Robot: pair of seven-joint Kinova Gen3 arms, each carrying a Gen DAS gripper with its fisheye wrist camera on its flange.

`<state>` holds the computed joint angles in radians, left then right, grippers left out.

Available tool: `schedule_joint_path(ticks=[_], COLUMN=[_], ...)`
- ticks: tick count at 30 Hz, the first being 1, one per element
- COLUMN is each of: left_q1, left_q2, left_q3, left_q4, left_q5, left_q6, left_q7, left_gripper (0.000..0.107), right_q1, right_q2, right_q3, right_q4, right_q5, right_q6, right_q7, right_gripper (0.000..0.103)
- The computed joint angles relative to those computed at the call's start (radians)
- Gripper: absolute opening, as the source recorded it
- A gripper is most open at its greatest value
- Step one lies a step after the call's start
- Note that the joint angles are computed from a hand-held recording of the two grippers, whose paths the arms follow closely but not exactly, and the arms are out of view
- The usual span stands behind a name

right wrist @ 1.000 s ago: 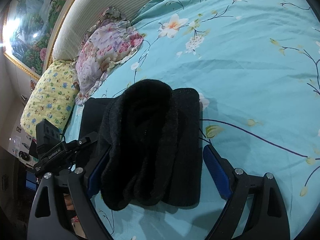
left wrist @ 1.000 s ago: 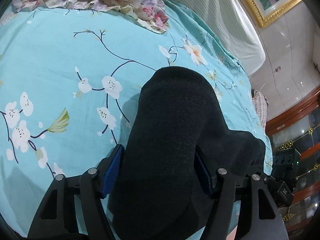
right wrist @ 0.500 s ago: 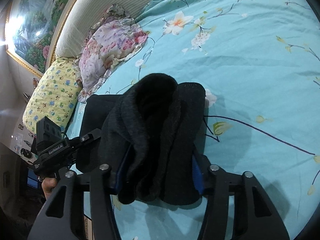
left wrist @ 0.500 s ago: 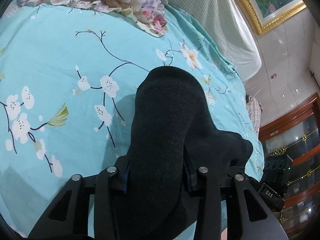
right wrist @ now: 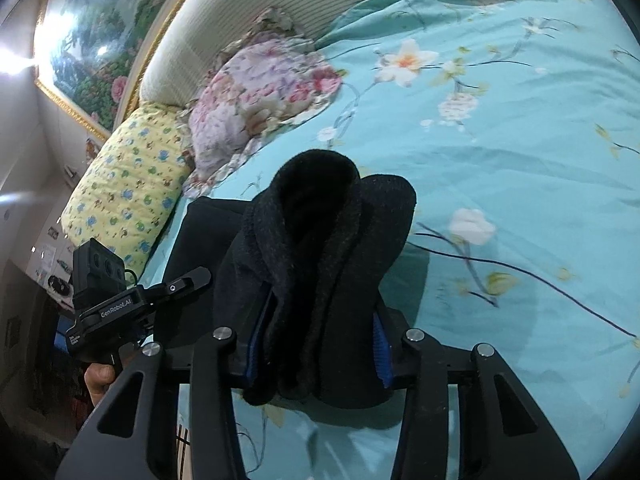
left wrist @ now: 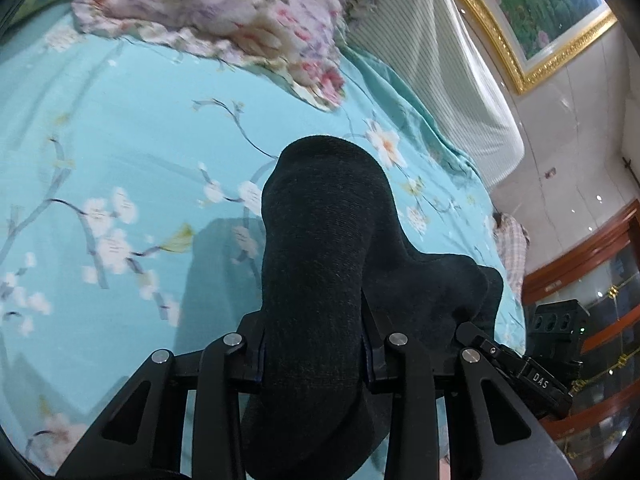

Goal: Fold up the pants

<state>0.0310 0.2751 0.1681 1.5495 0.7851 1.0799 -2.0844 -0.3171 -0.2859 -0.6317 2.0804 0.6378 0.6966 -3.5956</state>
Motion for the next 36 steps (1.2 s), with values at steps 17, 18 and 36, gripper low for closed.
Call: schedule_joint_path(ticks=[17, 18, 36], left_q1=[-0.046, -0.052, -0.062], left_q2=[-0.159, -0.162, -0.105], left_q3=[-0.095, -0.099, -0.089], left_q4=[0.038, 0.038, -0.016], left_q5=[-0.133, -0.135, -0.224], left_q6=[-0.123, -0.128, -0.237], left_q7=[0.065, 0.065, 0.144], left_gripper=[0.033, 0.033, 0.033], right_q1=[-0.147, -0.157, -0.279], right_q2=[0.234, 0.246, 0.417], right_q3=[0.208, 0.224, 0.469], right_q4=[-0.166, -0.177, -0.343], right_q5=[0.136, 0.134, -0.006], right_q6=[-0.168, -0.177, -0.279], right_q7=[0.192, 0.21, 0.541], right_gripper=[0.044, 0.044, 0.044])
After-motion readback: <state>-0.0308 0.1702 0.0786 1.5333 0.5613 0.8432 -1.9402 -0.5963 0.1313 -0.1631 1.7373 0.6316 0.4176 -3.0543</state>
